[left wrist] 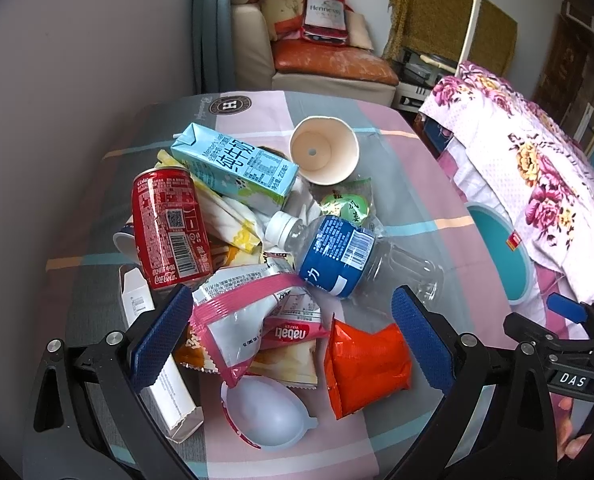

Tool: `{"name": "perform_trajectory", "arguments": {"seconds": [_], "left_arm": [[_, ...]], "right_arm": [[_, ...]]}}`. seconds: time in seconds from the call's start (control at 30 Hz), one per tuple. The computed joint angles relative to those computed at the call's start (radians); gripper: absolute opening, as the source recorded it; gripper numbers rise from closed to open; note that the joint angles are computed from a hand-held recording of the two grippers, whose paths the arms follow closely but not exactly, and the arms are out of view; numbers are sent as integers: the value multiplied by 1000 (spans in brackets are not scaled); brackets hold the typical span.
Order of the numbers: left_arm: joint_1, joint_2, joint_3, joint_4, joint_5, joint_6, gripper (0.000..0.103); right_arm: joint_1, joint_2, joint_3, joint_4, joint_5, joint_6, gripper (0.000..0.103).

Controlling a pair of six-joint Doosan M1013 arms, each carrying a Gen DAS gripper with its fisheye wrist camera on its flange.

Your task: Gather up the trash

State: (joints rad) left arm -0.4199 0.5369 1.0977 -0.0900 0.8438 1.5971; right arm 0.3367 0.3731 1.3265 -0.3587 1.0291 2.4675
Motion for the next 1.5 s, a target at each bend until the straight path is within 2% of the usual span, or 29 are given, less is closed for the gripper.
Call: {"name": "perform_trajectory", "arguments": {"seconds": [0.43, 0.57, 0.9, 1.03, 1.1, 1.17, 1.23, 1.33, 1.5], "left_arm": [[17, -11, 17, -28, 18, 4, 100], [37, -6, 0, -18, 54, -1, 100], [112, 39, -61, -14, 197, -73, 100], [126, 56, -73, -45, 247, -38, 100], [124, 62, -73, -46, 260, -20, 100], [121, 68, -71, -24, 265, -22, 100], [128, 82, -82, -25, 282, -30, 100], [150, 96, -92, -46, 298, -35, 100], [183, 116, -114, -79, 337, -12, 99]], "right_arm": [[1, 24, -55, 53, 47, -99, 97], [-6, 45, -105, 118, 75, -209, 97], [-6, 131, -272, 191, 175, -451, 97], [-2, 162, -323, 202, 195, -513, 97], [-5, 181, -351, 228, 210, -546, 93], [-7, 202, -384, 252, 230, -571, 80], [-13, 226, -418, 293, 260, -597, 74], [-13, 261, -472, 309, 302, -636, 74], [-10, 345, -601, 317, 422, -726, 74]]}}
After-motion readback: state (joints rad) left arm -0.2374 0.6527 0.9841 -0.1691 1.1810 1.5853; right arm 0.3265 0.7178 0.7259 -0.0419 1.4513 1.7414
